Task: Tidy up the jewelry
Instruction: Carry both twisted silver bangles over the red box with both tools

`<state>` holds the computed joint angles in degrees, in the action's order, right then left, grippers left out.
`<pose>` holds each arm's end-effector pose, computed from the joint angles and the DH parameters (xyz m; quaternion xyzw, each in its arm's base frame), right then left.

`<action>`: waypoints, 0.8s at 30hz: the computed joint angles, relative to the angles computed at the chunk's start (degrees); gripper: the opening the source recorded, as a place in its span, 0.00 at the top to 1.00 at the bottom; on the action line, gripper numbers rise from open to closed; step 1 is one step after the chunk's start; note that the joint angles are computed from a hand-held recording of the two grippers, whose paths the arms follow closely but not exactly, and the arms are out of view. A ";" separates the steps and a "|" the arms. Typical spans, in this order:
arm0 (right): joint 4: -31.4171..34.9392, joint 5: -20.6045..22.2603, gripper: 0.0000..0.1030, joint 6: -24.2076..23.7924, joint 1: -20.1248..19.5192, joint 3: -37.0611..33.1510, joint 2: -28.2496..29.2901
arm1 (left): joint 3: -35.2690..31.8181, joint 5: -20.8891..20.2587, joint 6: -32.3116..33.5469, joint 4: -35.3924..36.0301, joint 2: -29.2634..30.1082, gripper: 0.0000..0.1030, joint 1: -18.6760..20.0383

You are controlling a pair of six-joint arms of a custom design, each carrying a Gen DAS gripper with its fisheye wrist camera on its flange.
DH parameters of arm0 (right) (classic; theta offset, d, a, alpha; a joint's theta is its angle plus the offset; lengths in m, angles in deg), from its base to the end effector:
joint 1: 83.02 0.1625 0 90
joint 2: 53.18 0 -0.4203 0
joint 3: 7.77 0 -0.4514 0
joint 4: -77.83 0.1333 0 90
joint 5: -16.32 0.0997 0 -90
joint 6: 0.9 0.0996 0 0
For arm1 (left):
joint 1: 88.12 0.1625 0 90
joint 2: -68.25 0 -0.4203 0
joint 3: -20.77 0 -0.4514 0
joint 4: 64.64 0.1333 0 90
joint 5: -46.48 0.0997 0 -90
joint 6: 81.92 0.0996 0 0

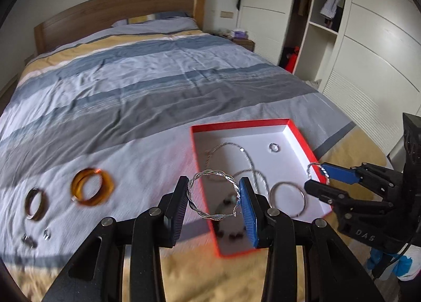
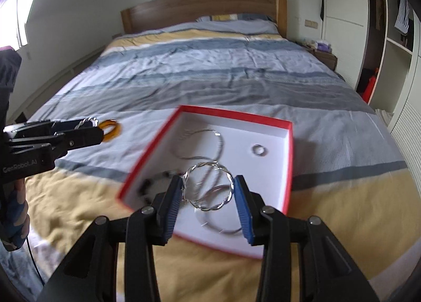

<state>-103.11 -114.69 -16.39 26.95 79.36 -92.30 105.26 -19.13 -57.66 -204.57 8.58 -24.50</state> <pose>0.3208 -0.6838 0.1051 0.1434 -0.8693 0.3552 0.3123 -0.1773 -0.7500 0.2960 0.3665 0.8820 -0.2162 0.2022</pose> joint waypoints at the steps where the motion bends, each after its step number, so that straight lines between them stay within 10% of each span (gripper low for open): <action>1: 0.67 0.20 0.63 -0.35 -0.70 -0.61 0.18 | -1.55 -0.30 0.25 0.24 1.95 0.63 0.12; 24: 16.49 0.66 0.63 -17.92 -5.79 -7.91 2.85 | -7.06 0.78 8.91 2.10 12.31 0.63 2.18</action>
